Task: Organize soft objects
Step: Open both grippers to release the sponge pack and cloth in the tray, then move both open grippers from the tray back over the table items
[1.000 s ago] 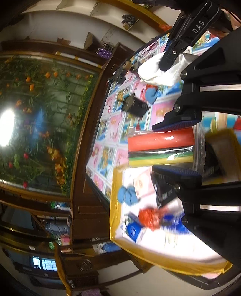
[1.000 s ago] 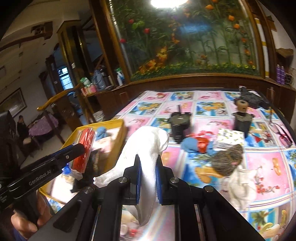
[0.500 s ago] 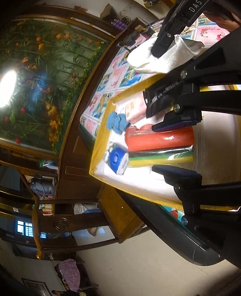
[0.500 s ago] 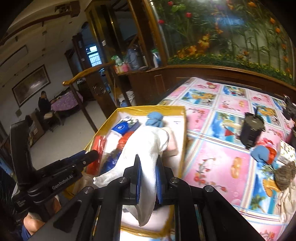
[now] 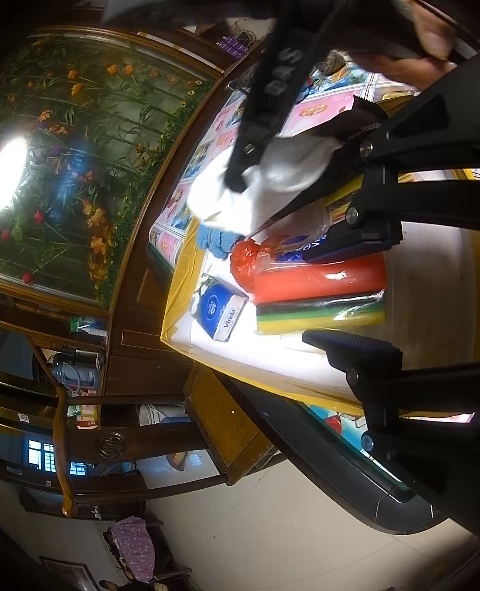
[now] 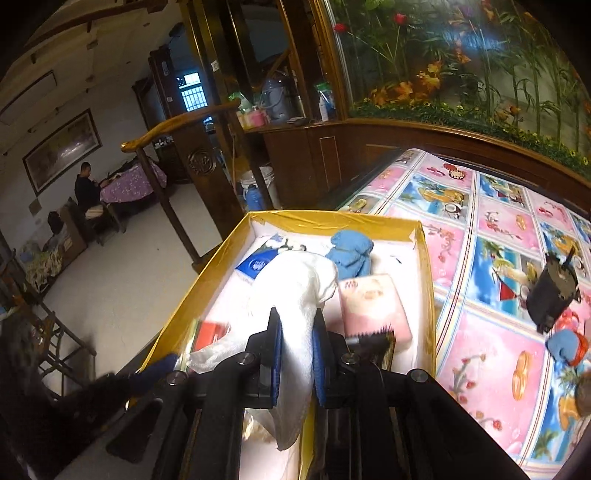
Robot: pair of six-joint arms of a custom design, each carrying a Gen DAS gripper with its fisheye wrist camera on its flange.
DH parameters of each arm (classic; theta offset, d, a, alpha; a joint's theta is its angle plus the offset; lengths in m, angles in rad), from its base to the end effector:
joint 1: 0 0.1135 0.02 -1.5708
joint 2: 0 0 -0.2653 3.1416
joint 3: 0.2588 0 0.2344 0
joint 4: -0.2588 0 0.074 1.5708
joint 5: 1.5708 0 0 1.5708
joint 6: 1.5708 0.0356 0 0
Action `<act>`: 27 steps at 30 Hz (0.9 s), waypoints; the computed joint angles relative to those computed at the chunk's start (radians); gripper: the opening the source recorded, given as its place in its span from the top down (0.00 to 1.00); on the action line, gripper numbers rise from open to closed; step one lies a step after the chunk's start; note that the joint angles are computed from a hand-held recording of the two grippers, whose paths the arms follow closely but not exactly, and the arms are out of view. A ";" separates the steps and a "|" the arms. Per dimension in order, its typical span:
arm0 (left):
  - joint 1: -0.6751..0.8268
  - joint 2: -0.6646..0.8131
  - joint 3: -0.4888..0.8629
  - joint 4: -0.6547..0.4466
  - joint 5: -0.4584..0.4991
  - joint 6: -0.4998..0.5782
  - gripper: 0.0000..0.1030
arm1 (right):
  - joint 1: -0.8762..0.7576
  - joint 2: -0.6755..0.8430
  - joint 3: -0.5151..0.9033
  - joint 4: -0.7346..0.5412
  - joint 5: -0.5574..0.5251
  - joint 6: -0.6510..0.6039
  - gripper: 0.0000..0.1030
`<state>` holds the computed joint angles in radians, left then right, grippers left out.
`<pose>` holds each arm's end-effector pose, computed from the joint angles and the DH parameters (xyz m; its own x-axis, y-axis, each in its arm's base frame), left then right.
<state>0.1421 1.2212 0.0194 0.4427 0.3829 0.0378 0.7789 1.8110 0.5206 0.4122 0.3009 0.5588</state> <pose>0.1449 0.0073 0.0994 -0.6757 -0.0612 -0.7347 0.1626 0.9596 -0.2295 0.2013 0.1839 0.0869 -0.7487 -0.0275 -0.6623 -0.1643 0.9757 0.1451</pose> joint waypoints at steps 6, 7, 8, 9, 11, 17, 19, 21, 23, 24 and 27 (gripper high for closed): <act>0.003 -0.009 -0.009 -0.007 0.009 0.016 0.65 | -0.111 0.119 0.118 -0.085 -0.121 -0.008 0.78; 0.006 -0.006 -0.006 -0.011 0.015 0.022 0.65 | -0.122 0.129 0.121 -0.088 -0.136 -0.005 0.74; 0.009 -0.006 -0.003 -0.017 0.020 0.027 0.60 | -0.132 0.133 0.117 -0.084 -0.146 -0.003 0.67; 0.015 0.001 0.004 -0.021 0.029 0.031 0.47 | -0.137 0.131 0.107 -0.072 -0.150 -0.001 0.63; 0.035 -0.008 0.002 -0.022 0.050 0.030 0.34 | -0.150 0.104 0.073 -0.044 -0.158 0.004 0.48; 0.028 -0.109 0.004 -0.089 0.046 0.022 0.34 | -0.151 -0.051 -0.051 0.011 -0.141 0.003 0.44; 0.013 -0.130 0.005 -0.109 0.042 0.014 0.34 | -0.160 -0.105 -0.097 0.023 -0.150 0.008 0.43; -0.012 -0.155 0.003 -0.123 0.027 0.001 0.34 | -0.172 -0.157 -0.149 0.038 -0.161 0.016 0.43; -0.036 -0.184 0.006 -0.147 0.014 -0.014 0.34 | -0.185 -0.212 -0.206 0.049 -0.167 0.019 0.43; -0.050 -0.200 0.009 -0.159 0.007 -0.021 0.34 | -0.190 -0.243 -0.238 0.055 -0.165 0.020 0.43; -0.105 -0.260 0.013 -0.203 -0.025 -0.051 0.34 | -0.217 -0.354 -0.328 0.051 -0.167 0.012 0.43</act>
<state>0.0375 0.9607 0.0325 0.2395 0.3578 -0.0134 0.5621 1.4570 0.1931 0.4631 0.1336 0.5713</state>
